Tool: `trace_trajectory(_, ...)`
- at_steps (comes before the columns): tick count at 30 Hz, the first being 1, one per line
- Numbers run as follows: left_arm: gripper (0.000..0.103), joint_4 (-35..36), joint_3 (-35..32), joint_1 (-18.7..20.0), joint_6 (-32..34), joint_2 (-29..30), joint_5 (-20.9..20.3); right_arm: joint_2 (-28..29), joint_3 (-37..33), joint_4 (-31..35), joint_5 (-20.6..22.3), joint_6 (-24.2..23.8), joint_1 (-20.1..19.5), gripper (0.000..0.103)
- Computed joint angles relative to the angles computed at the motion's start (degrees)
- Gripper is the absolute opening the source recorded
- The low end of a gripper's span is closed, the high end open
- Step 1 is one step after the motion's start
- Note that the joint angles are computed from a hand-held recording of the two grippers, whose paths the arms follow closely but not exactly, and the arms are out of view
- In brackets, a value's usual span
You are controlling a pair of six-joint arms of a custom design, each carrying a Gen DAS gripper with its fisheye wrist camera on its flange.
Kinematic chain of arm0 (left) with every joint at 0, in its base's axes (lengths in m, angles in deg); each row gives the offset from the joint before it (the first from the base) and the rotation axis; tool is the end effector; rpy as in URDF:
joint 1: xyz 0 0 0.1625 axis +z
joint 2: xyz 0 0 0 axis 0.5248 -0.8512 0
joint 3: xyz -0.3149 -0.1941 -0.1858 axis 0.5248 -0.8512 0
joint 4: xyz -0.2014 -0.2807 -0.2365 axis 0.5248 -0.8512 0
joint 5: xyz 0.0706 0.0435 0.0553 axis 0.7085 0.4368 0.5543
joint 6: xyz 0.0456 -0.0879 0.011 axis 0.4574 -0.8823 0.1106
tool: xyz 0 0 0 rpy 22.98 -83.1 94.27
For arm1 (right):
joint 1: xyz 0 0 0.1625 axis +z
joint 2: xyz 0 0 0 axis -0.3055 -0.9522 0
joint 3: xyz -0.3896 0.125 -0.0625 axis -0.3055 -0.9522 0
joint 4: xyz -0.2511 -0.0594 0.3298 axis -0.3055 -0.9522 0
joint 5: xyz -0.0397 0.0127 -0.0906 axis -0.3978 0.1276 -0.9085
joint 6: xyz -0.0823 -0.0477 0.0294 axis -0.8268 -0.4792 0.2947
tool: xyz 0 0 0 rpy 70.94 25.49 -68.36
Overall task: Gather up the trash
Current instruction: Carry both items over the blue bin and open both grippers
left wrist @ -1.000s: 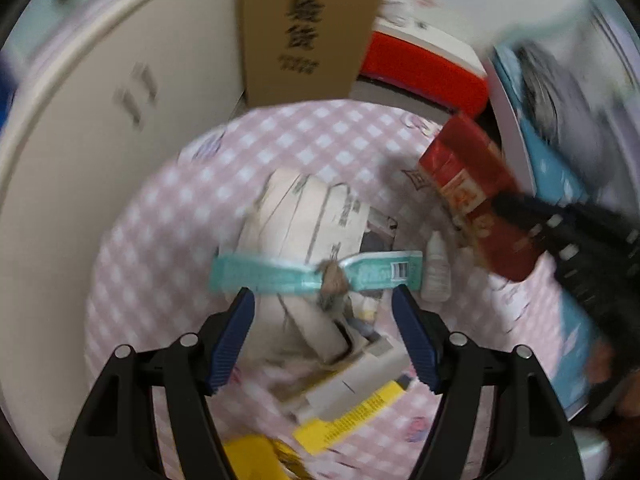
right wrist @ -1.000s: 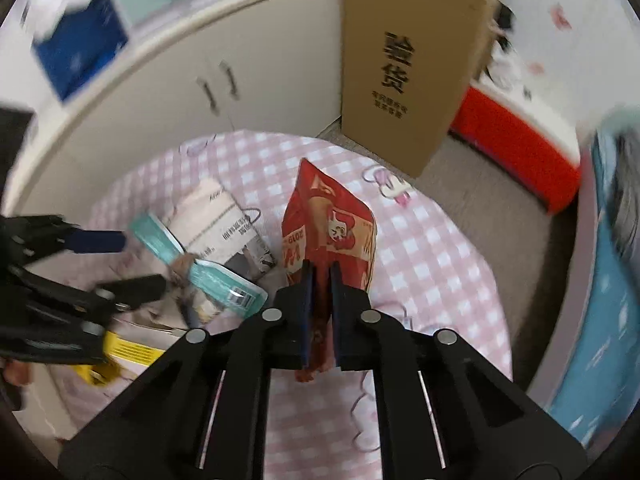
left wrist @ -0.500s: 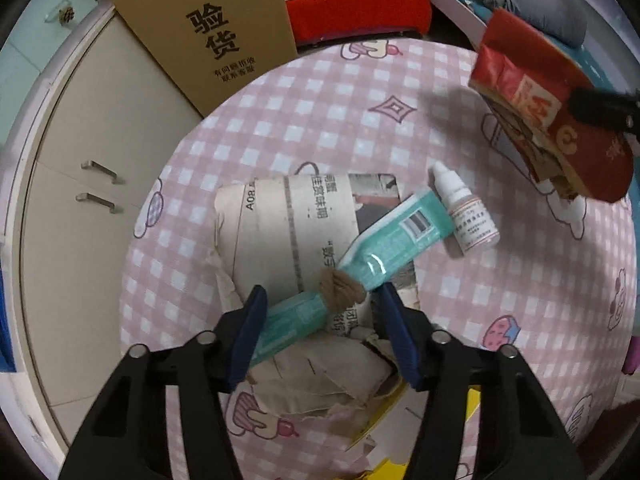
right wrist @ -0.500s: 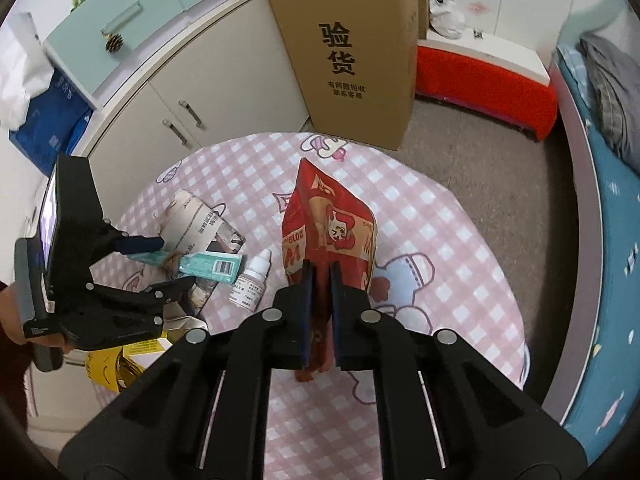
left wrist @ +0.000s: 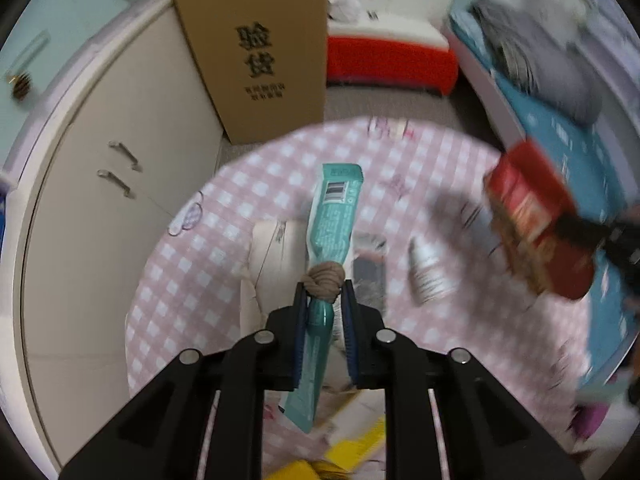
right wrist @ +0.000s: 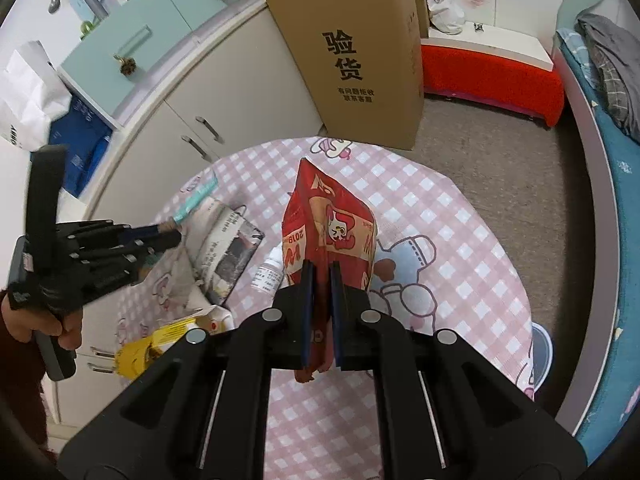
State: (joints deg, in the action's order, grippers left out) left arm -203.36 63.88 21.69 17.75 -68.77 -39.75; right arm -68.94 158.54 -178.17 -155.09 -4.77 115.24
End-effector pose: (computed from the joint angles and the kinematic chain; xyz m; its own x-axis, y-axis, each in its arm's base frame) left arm -0.2791 -0.7112 0.1491 -0.7147 0.2062 -0.6683 0.3839 0.9144 -0.1285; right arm 0.1843 -0.6467 0.2568 -0.8942 -0.1991 0.4010 -0.3369 0.8890 -0.3100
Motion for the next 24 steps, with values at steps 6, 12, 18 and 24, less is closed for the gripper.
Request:
trace_trajectory(6,0.016,-3.7,-0.1,-5.4,-3.7,0.9,1.0,-6.0,2.4,1.4,3.2,-2.8,-1.6,0.008)
trace_trajectory(12,0.016,-2.9,-5.5,-10.9,-8.4,7.8,-1.2,-14.2,4.1,5.1,4.6,-6.0,-5.4,0.008)
trace_trajectory(18,0.016,-0.4,-15.9,-15.0,-10.1,18.5,-7.0,-24.2,5.6,8.4,5.2,-8.8,-11.9,0.008)
trace_trajectory(24,0.016,5.9,-31.7,-17.9,-8.7,31.2,-12.7,-32.4,6.8,9.9,6.0,-10.8,-19.3,0.008)
